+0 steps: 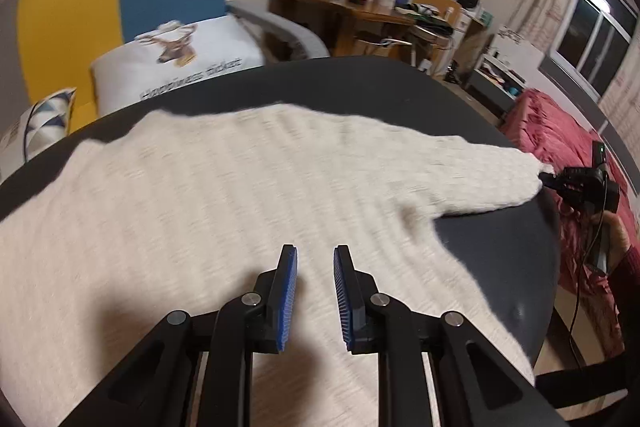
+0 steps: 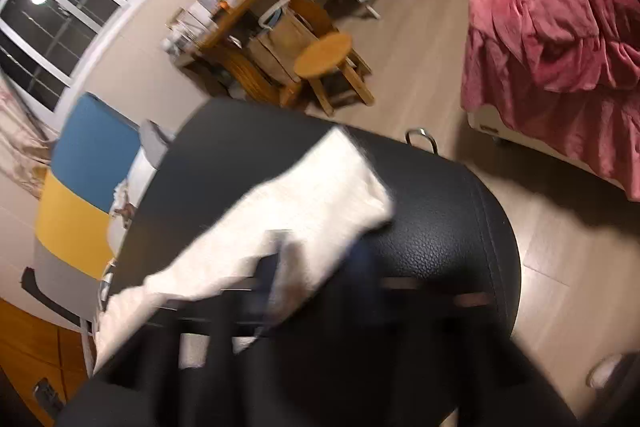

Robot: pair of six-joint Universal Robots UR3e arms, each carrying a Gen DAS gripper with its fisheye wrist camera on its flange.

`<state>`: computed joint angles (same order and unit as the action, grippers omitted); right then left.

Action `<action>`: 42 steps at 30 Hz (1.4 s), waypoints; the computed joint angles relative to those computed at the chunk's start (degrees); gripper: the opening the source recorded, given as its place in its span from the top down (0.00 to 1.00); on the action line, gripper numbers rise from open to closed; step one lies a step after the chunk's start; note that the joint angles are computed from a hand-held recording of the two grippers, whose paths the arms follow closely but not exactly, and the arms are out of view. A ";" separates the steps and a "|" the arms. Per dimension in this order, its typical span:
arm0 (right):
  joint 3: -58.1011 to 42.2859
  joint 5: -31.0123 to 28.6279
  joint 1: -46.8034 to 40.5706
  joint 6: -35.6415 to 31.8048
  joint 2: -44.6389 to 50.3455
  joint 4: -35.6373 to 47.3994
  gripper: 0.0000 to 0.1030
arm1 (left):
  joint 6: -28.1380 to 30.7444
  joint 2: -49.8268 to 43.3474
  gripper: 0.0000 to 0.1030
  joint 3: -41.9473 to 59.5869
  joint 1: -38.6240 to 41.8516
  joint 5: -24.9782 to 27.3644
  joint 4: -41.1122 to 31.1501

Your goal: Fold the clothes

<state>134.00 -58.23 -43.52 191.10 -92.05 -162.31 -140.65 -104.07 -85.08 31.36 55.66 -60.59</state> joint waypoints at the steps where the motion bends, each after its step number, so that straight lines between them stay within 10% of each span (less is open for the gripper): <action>1: 0.48 -0.07 0.08 0.11 0.39 -1.32 0.92 | 0.27 0.41 0.82 -0.48 1.01 -0.18 -0.28; 15: -3.85 11.81 5.51 4.55 1.52 -6.52 0.92 | 3.29 5.97 0.82 -1.83 12.22 -4.37 -10.80; 23: -28.20 13.70 27.44 21.36 20.24 -17.83 0.92 | 6.32 6.59 0.82 3.07 16.87 -9.55 -22.28; 36: -92.11 4.66 61.59 13.30 58.44 16.69 0.91 | 10.15 -19.51 0.80 40.70 22.44 -18.45 -63.34; 42: -90.43 1.31 65.48 10.77 60.20 17.11 0.92 | 4.19 -33.20 0.78 58.36 20.94 -17.47 -73.31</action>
<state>43.57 -56.91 21.96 201.87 -31.84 -145.19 -136.46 -137.26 -26.72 52.30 38.19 -133.90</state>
